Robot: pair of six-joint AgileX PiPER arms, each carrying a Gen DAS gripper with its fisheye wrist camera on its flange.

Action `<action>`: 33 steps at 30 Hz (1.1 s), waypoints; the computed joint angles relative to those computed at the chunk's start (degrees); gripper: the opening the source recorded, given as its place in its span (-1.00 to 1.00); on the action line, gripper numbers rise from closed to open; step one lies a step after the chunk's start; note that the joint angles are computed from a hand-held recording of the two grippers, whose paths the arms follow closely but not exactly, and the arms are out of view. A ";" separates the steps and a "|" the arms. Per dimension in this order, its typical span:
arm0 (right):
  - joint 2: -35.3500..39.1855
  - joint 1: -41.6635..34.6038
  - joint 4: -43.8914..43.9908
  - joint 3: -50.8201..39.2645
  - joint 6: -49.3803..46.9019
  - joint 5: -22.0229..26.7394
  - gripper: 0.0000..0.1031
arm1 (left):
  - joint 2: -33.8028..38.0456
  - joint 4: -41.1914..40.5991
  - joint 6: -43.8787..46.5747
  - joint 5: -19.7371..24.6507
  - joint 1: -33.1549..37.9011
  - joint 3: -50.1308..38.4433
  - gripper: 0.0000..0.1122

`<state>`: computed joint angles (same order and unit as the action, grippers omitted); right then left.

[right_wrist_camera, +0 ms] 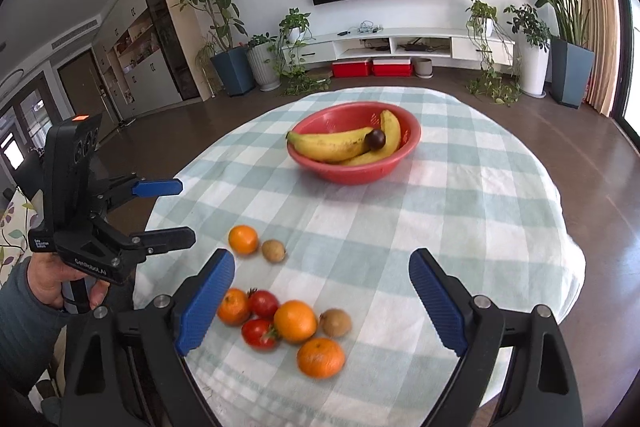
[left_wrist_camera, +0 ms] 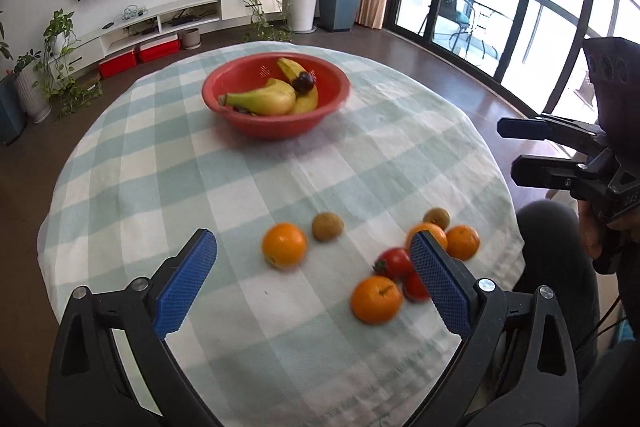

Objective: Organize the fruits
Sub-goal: 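Withdraw both tools from the bowl toward the remaining fruit, then grasp and lift a mandarin with the left gripper while the right gripper grasps a small orange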

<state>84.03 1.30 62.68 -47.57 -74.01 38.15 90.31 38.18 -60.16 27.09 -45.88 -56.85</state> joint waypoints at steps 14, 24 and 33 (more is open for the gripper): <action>-1.60 7.80 -10.90 8.19 12.67 -7.86 0.45 | 7.88 -2.55 -1.63 -3.17 -3.23 0.54 0.75; -0.81 6.93 -11.80 7.92 14.76 -7.88 0.22 | 10.80 -10.25 8.51 -4.11 -1.41 -2.56 0.62; 0.15 5.80 -13.32 7.30 16.43 -7.00 0.12 | 14.53 -21.78 23.57 -3.81 0.31 -6.79 -0.05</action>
<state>84.18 7.09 49.36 -40.26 -57.58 31.15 104.84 16.40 -36.59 23.29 -45.57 -63.65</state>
